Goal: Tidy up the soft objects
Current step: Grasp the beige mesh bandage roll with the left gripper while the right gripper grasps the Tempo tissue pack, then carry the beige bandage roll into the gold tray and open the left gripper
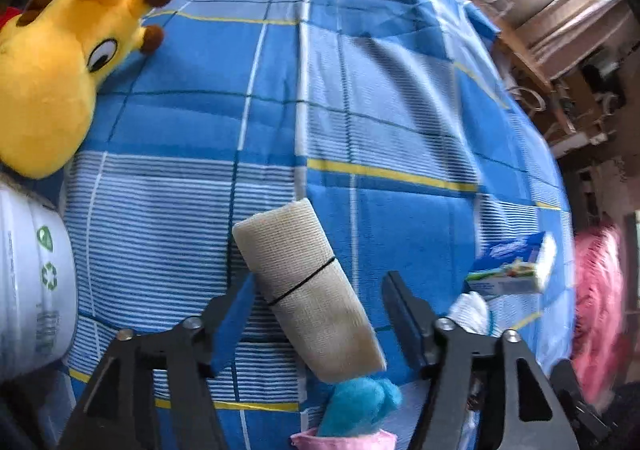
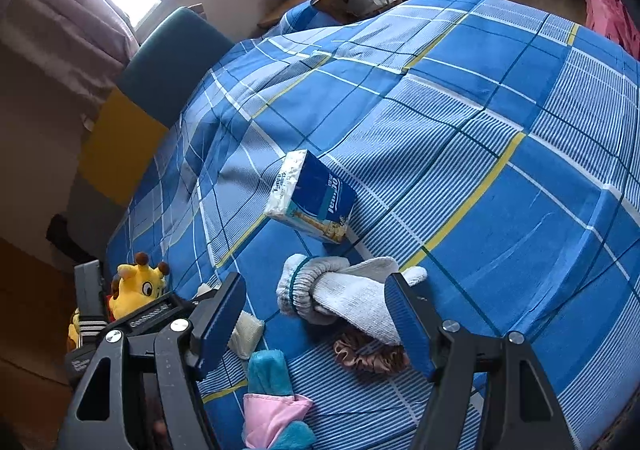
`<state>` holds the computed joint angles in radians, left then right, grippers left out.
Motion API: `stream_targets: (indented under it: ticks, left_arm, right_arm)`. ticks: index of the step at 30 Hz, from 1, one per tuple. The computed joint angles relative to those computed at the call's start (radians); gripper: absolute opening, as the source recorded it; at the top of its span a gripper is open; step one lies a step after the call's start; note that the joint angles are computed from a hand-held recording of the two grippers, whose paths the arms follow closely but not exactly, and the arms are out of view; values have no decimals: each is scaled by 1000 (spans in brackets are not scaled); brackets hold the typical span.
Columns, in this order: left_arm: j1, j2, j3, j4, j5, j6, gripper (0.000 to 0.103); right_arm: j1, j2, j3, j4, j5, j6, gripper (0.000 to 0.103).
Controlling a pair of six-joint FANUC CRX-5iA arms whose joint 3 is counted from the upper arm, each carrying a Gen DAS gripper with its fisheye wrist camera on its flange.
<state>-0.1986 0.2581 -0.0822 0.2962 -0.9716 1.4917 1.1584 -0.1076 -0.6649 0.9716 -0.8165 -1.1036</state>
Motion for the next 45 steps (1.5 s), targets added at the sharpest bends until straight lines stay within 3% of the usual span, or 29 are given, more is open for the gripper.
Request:
stream_targets:
  ticks: [2, 4, 5, 6, 11, 17, 19, 25, 32, 35, 40, 45]
  left_arm:
    - [-15, 15, 13, -41, -4, 37, 68]
    - [-25, -8, -18, -66, 50, 25, 66]
    - [-33, -18, -27, -87, 65, 13, 53]
    - [-36, -29, -41, -93, 82, -5, 52]
    - [6, -132, -180, 11, 179, -182, 50]
    - [77, -336, -385, 99, 255, -445, 51]
    - [101, -391, -435, 119, 259, -496, 51]
    - [174, -529, -574, 241, 273, -689, 51]
    - [271, -662, -672, 311, 179, -803, 51]
    - [304, -710, -700, 334, 156, -840, 51]
    - [359, -758, -732, 383, 108, -888, 51]
    - [408, -803, -756, 396, 68, -909, 51]
  right_arm:
    - [-1, 0, -1, 0, -2, 0, 73]
    - [0, 5, 8, -17, -9, 24, 73]
    - [-2, 5, 7, -19, -5, 23, 73]
    - [-3, 4, 6, -18, -1, 21, 73]
    - [5, 11, 18, -35, -32, 32, 73]
    - [28, 38, 69, -57, -116, 96, 73]
    - [24, 45, 82, -62, -121, 117, 73]
    - [-49, 140, 232, -176, -179, 348, 73]
    - [-155, 326, 462, -372, -280, 674, 72]
    - [-179, 376, 521, -456, -307, 794, 28]
    - [-139, 369, 521, -382, -307, 842, 25]
    - [-67, 354, 521, -287, -179, 931, 25]
